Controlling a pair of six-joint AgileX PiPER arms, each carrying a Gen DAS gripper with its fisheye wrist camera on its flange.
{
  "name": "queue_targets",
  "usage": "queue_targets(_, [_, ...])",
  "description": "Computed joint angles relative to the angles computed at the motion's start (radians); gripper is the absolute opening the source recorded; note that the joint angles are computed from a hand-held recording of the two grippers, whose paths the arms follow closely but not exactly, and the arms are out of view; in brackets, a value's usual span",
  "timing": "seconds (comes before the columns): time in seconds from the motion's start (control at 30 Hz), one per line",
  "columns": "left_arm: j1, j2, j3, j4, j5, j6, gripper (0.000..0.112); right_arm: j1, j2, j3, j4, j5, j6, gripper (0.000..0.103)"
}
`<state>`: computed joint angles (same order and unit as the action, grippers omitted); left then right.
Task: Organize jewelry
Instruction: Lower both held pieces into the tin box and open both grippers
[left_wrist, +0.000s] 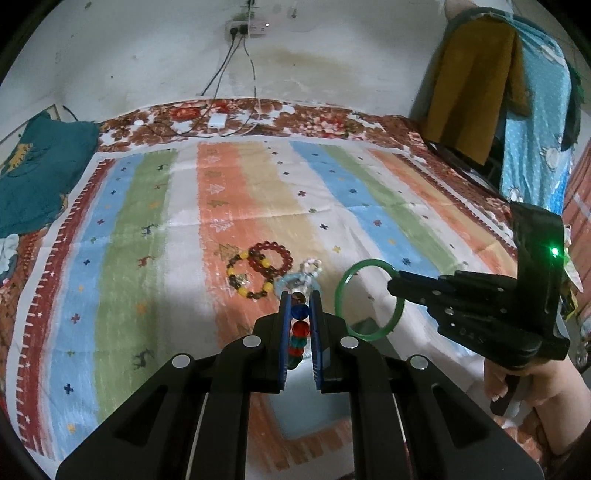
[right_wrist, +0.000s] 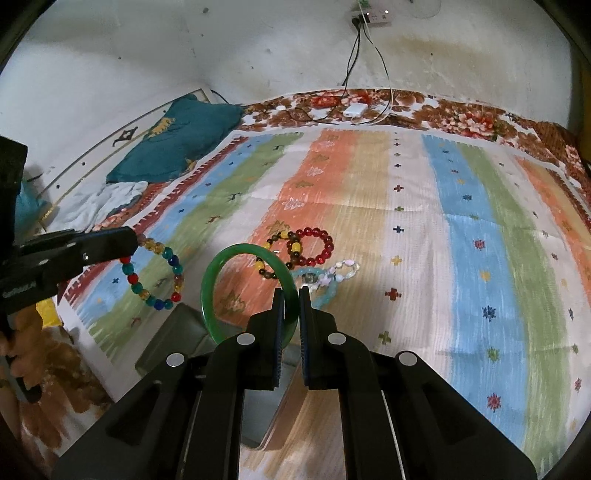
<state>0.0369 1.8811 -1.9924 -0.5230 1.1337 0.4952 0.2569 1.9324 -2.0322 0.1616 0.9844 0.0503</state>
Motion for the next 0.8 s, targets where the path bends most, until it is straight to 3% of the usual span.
queue_targets(0.27, [-0.013,-0.069,0.121,-0.003,-0.028,0.025,0.009,0.017,-0.061,0.097,0.015,-0.028,-0.009,0.009])
queue_targets(0.33, [-0.003,-0.056,0.11,-0.028,0.008,0.022,0.01,0.018,-0.066,0.108,0.034,-0.023,-0.025,0.009])
queue_targets(0.37, [-0.001,-0.051,0.105,-0.032,0.021,0.017,0.01,0.016,-0.068,0.114,0.056,-0.021,-0.046,0.01])
queue_targets(0.4, [-0.005,-0.054,0.111,-0.021,0.015,0.011,0.019,0.015,-0.068,0.116,0.084,-0.015,-0.072,0.01])
queue_targets(0.43, [-0.012,-0.061,0.123,0.003,-0.006,0.001,0.022,0.017,-0.071,0.121,0.099,-0.014,-0.084,0.014])
queue_targets(0.53, [-0.013,-0.062,0.125,0.026,-0.025,-0.015,0.029,0.016,-0.089,0.145,0.101,-0.039,-0.072,0.043])
queue_targets(0.8, [-0.004,-0.005,0.063,0.066,-0.018,-0.067,0.05,-0.052,-0.079,0.143,0.098,-0.045,0.02,0.049])
